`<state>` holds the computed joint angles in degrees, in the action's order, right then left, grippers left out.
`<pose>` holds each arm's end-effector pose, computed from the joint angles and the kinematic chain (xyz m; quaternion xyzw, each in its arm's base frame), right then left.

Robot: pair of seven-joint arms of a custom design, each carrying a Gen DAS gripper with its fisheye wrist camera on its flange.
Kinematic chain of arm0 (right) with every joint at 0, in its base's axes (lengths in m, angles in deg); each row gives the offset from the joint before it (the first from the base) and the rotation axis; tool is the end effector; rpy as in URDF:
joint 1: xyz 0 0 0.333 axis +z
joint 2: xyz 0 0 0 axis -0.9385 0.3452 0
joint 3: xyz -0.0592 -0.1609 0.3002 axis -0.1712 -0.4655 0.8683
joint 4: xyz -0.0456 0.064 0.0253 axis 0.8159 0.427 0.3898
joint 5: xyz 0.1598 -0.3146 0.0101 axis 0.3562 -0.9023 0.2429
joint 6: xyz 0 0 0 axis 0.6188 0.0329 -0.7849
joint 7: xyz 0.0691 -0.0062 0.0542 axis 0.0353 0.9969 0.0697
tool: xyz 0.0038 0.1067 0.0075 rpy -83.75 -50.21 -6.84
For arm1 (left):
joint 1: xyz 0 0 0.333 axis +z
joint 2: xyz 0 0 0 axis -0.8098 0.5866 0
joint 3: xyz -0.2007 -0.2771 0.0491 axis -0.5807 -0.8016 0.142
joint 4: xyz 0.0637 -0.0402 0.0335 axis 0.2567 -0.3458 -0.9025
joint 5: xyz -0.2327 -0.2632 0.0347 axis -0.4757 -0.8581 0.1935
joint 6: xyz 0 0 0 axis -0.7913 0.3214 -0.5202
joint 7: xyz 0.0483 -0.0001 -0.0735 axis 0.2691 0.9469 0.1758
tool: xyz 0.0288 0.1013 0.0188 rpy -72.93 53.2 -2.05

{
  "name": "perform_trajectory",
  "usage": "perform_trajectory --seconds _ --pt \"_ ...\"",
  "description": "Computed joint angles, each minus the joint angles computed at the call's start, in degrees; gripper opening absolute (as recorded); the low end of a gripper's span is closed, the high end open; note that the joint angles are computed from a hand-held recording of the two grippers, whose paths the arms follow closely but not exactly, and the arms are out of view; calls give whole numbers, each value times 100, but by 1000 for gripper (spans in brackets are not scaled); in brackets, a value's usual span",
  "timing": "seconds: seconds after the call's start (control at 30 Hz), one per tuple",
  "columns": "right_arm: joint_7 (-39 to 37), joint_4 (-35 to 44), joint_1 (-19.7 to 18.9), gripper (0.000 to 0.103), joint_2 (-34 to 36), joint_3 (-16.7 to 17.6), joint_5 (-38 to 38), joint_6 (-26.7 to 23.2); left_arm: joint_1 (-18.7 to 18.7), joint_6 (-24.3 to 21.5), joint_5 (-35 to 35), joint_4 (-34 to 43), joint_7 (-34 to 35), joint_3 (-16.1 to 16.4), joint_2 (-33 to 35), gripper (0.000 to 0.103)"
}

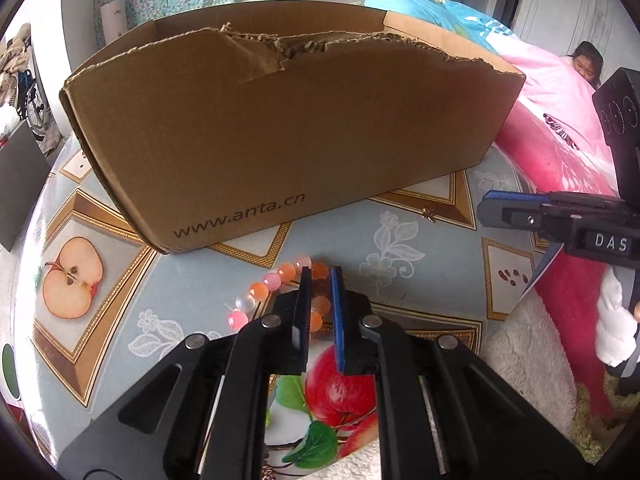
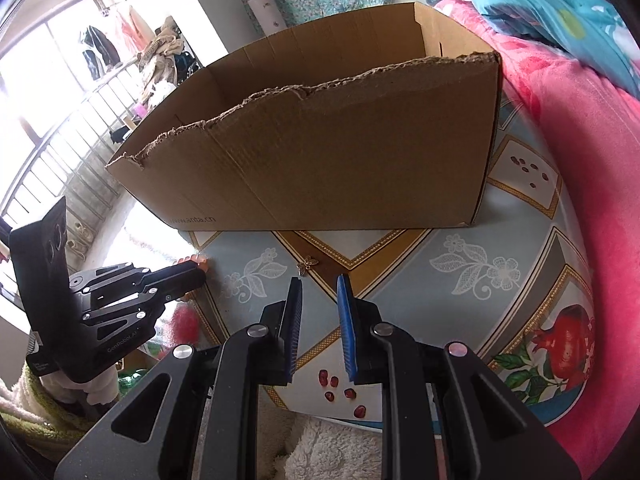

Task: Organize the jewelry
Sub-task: 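Close the left tool on the beaded bracelet and lift it, then carry the beaded bracelet over the box and open the left tool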

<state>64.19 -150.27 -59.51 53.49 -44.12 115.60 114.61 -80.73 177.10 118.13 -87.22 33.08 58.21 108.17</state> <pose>0.6524 0.1906 0.4644 -0.8086 0.4823 -0.0148 0.3365 0.5716 -0.3888 0.4524 -0.6681 0.6691 -0.2691 0.1830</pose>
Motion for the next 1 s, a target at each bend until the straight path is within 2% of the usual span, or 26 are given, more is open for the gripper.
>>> perform_trajectory --seconds 0.2,0.37,0.5,0.77,0.87,1.0 --pt "-172 45 292 18 156 -29 -518 477 26 -115 -184 249 120 -43 149 9" --pt "-506 163 308 18 272 64 -739 538 50 -50 -270 204 186 -50 129 9" --pt "-616 252 397 18 360 3 -1035 601 66 -38 -321 217 275 -54 141 9" --pt "-1021 690 247 18 546 69 -1142 60 70 -47 -380 231 345 -45 147 9" --pt "-1075 798 248 13 577 58 -1145 -116 59 -77 -386 273 377 -38 169 9" --pt "-1034 787 264 13 565 42 -1069 -111 46 -124 -402 317 399 -39 188 9"
